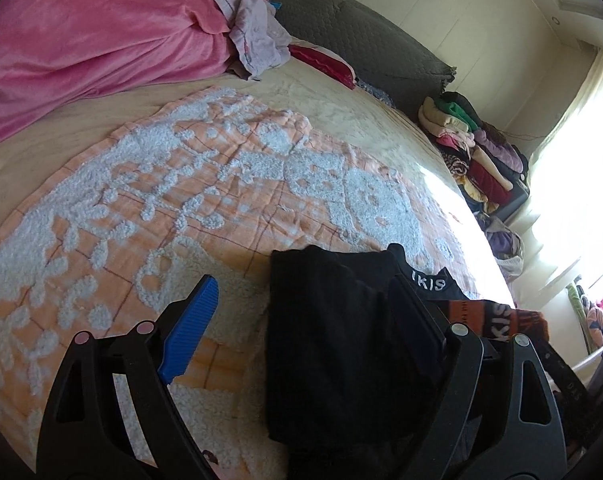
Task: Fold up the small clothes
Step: 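Grasp the folded orange cuff with the right gripper and lift it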
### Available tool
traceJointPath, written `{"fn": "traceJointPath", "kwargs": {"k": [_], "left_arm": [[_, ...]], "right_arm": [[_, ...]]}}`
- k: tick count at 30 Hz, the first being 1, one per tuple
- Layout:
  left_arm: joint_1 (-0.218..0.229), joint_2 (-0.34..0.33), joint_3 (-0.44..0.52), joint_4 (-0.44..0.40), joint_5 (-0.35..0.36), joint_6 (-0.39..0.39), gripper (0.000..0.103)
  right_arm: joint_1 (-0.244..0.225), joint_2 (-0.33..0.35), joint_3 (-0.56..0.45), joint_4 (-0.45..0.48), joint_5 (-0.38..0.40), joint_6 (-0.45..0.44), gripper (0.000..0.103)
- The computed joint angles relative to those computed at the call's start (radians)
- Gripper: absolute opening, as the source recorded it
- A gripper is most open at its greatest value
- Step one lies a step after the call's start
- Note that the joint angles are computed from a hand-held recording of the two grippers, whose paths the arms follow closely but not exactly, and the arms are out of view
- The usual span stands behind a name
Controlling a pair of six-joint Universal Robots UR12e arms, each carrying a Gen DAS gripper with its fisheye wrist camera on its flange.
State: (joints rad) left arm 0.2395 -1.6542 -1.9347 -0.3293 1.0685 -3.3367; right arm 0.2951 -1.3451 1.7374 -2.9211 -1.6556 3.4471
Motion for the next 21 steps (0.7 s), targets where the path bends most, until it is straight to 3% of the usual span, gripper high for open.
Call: {"fn": "traceJointPath", "kwargs": {"k": [8, 21], "left_arm": [[0.002, 0.002, 0.0, 0.004, 0.027, -0.008, 0.079], [-0.083, -0.02, 0.032, -0.088, 0.102, 0.179, 0.079]], "right_arm": [[-0.043, -0.016, 0.008, 0.018, -0.092, -0.021, 0.007], [-0.06, -0.022, 0.058, 0.045, -0.157, 0.009, 0.007]]}}
